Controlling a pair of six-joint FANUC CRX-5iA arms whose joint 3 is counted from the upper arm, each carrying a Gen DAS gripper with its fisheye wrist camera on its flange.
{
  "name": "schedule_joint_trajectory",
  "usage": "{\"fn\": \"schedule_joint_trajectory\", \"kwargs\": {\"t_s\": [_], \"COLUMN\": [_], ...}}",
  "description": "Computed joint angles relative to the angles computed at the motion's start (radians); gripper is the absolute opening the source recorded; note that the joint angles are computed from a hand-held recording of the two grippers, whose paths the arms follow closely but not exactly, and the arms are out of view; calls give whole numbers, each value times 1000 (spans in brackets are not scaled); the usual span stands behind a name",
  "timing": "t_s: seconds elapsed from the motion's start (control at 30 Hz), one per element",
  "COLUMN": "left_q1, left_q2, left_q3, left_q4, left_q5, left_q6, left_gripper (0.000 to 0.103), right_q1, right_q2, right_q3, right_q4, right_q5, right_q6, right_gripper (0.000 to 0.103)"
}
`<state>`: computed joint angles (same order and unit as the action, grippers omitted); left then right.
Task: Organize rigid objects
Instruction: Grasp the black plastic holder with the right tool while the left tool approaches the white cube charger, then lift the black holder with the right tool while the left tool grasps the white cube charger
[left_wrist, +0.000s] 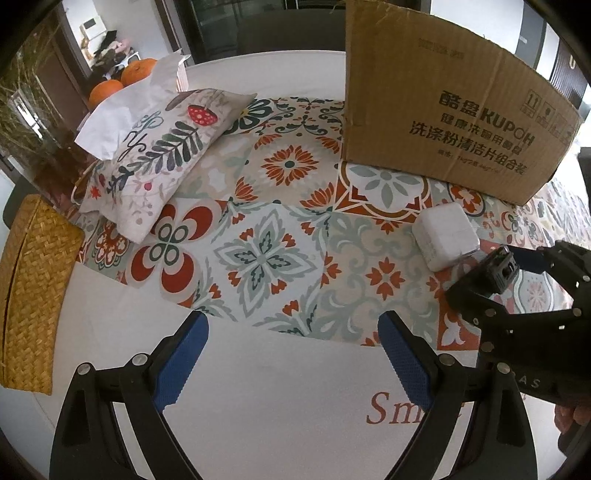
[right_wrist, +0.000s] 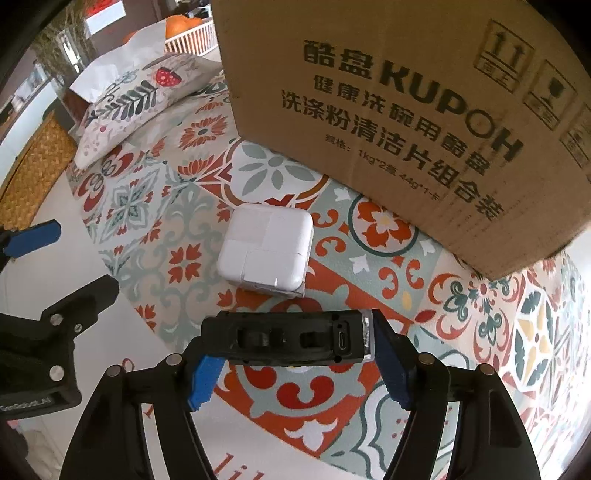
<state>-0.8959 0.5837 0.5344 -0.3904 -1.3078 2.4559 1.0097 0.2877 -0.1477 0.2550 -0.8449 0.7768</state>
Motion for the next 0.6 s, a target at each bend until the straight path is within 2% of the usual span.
{"fn": "schedule_joint_trajectory", "kwargs": {"t_s": [0.13, 0.3, 0.6], "left_q1": [-1, 0, 19], "left_q2": [-5, -4, -15], "left_q3": [-1, 4, -36], "left_q4": [7, 10, 81], "left_q5": [24, 70, 254], "left_q6": [-15, -63, -244], "left_gripper": [94, 94, 93], "right_q1": [13, 35, 69], "right_q2": [-46, -102, -173], "right_q3": [-44, -109, -179], "right_q4": [30, 131, 257], "right_q5": [7, -22, -153], "right_q6": [-73, -268, -570], "right_gripper": [73, 73, 73]}}
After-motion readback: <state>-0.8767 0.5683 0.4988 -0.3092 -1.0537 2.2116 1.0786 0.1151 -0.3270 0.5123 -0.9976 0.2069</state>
